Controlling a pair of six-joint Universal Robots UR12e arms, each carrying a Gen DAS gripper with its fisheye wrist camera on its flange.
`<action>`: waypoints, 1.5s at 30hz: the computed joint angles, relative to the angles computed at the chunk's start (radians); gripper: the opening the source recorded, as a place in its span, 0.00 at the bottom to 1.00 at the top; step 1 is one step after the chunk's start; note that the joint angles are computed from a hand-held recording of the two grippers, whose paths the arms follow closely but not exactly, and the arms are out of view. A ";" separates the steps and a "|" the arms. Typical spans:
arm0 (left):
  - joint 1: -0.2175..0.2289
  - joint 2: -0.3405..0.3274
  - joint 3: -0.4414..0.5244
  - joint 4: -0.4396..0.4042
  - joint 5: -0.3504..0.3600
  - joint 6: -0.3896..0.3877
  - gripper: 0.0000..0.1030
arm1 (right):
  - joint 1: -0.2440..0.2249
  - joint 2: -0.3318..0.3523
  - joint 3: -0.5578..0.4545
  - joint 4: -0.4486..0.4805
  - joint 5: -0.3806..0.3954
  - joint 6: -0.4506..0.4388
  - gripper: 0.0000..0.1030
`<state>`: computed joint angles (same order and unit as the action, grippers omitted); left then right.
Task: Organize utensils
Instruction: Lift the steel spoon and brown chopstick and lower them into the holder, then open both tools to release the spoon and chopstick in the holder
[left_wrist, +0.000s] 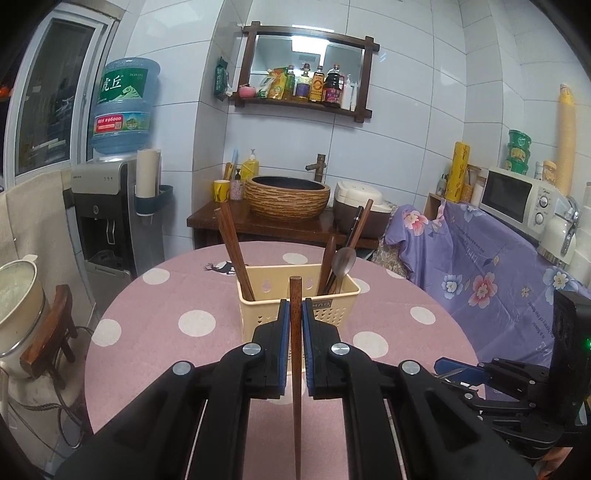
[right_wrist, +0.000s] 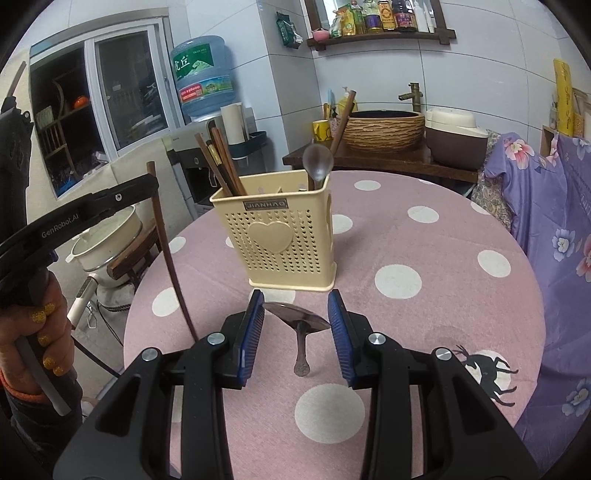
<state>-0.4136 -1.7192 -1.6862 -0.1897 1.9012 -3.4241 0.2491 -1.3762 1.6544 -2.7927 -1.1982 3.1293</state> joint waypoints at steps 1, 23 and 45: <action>0.001 0.000 0.003 0.002 -0.003 0.005 0.08 | 0.002 0.004 -0.008 -0.002 0.002 -0.005 0.35; 0.034 -0.084 0.295 0.019 0.027 0.128 0.07 | 0.043 0.171 -0.407 0.014 -0.053 0.002 0.35; 0.069 -0.122 0.184 -0.105 -0.012 -0.032 0.07 | 0.093 0.229 -0.319 0.000 -0.199 -0.083 0.35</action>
